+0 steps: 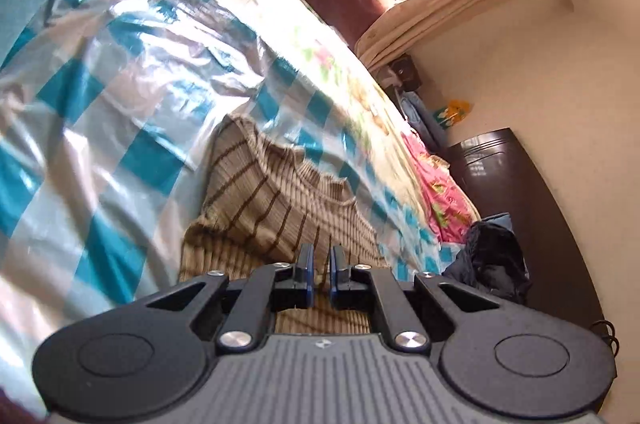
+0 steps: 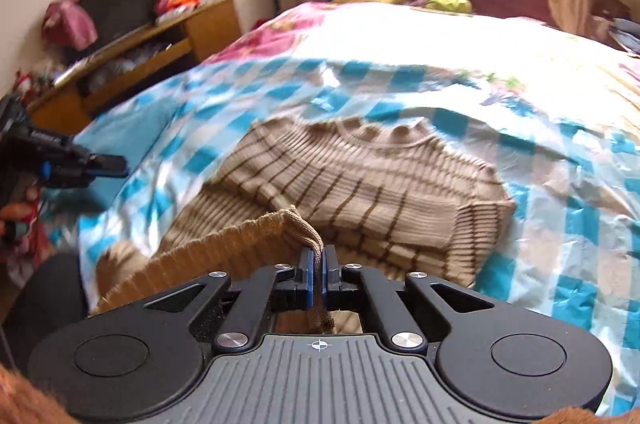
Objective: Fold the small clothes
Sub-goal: 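Lower the folded hem onto the sweater with both tools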
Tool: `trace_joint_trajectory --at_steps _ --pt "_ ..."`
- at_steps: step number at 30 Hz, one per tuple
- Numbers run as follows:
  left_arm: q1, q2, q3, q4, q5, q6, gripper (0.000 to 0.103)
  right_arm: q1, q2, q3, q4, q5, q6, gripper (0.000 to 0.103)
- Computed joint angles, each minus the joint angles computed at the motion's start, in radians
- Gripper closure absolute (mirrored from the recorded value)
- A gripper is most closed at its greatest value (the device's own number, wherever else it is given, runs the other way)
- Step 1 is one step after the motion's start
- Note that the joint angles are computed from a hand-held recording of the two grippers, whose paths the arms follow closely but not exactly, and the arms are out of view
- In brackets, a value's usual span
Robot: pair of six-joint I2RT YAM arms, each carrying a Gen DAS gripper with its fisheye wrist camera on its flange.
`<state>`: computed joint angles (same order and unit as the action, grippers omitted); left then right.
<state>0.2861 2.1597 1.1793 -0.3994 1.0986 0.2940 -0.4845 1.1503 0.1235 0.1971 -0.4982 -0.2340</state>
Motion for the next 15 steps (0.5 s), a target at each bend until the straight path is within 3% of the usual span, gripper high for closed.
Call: trace_joint_trajectory --at_steps 2,5,9,15 --pt "-0.042 -0.006 0.016 0.08 -0.053 -0.05 0.09 -0.049 0.188 0.065 0.147 0.008 0.066 0.101" --pt "-0.069 -0.051 -0.031 0.077 -0.154 0.095 0.09 -0.1 0.363 0.139 0.211 0.0 0.096 0.101" --pt "-0.07 -0.082 -0.135 0.064 -0.335 0.315 0.09 -0.13 0.438 0.094 0.27 0.002 0.065 0.101" --pt "-0.054 -0.023 -0.149 0.101 -0.411 0.32 0.087 -0.18 0.538 0.038 0.35 -0.002 0.071 0.101"
